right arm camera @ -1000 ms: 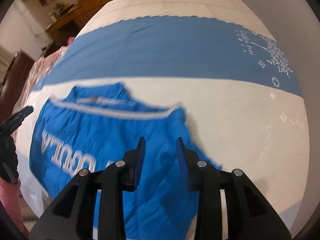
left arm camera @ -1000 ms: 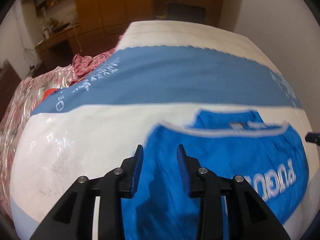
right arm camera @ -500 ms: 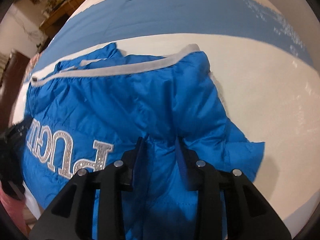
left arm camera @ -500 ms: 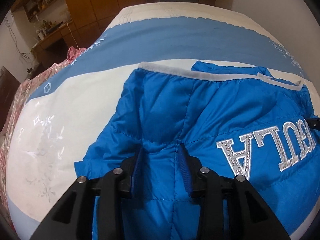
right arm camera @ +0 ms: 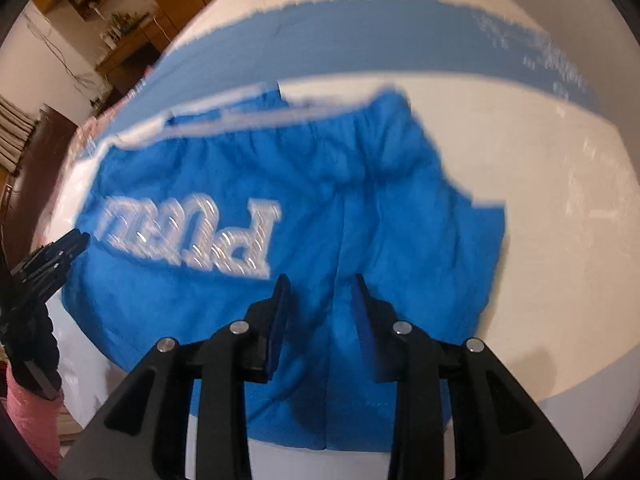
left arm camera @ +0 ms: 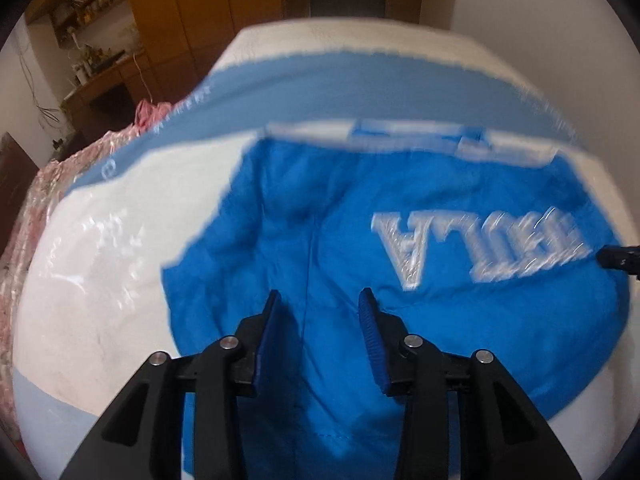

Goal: Fold large clothes
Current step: 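Smooth the folded jacket with both grippers, then grasp the jacket side edge with both grippers and lift it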

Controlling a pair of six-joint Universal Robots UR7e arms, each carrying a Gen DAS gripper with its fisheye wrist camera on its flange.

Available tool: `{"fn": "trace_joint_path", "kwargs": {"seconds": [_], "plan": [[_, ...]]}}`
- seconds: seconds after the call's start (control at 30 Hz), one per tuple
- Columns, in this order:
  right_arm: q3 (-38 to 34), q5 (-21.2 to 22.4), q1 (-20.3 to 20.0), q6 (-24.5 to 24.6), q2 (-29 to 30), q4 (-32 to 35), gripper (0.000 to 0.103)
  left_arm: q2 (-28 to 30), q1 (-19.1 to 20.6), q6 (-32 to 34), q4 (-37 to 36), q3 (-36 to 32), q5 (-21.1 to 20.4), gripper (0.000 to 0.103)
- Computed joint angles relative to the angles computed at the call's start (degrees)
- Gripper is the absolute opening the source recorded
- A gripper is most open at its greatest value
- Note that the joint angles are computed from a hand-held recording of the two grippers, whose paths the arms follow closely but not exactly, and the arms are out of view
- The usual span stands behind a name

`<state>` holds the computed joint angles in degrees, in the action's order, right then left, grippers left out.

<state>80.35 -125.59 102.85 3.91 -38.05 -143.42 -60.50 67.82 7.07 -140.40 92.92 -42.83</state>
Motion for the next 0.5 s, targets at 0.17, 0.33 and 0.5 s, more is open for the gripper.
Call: {"fn": "trace_joint_path", "kwargs": {"seconds": [0.17, 0.33, 0.5], "plan": [[-0.26, -1.3, 0.16, -0.63, 1.24, -1.29, 0.029, 0.66, 0.65, -0.26, -0.61, -0.26, -0.25, 0.045], [1.57, -1.93, 1.49, 0.19, -2.07, -2.53, 0.04, -2.71, 0.45, -6.02, 7.08, -2.48, -1.28, 0.049], [2.68, 0.4, -0.72, 2.38, -7.27, -2.62, 0.067, -7.34, 2.82, -9.53, 9.3, -3.37, -0.23, 0.076]]}}
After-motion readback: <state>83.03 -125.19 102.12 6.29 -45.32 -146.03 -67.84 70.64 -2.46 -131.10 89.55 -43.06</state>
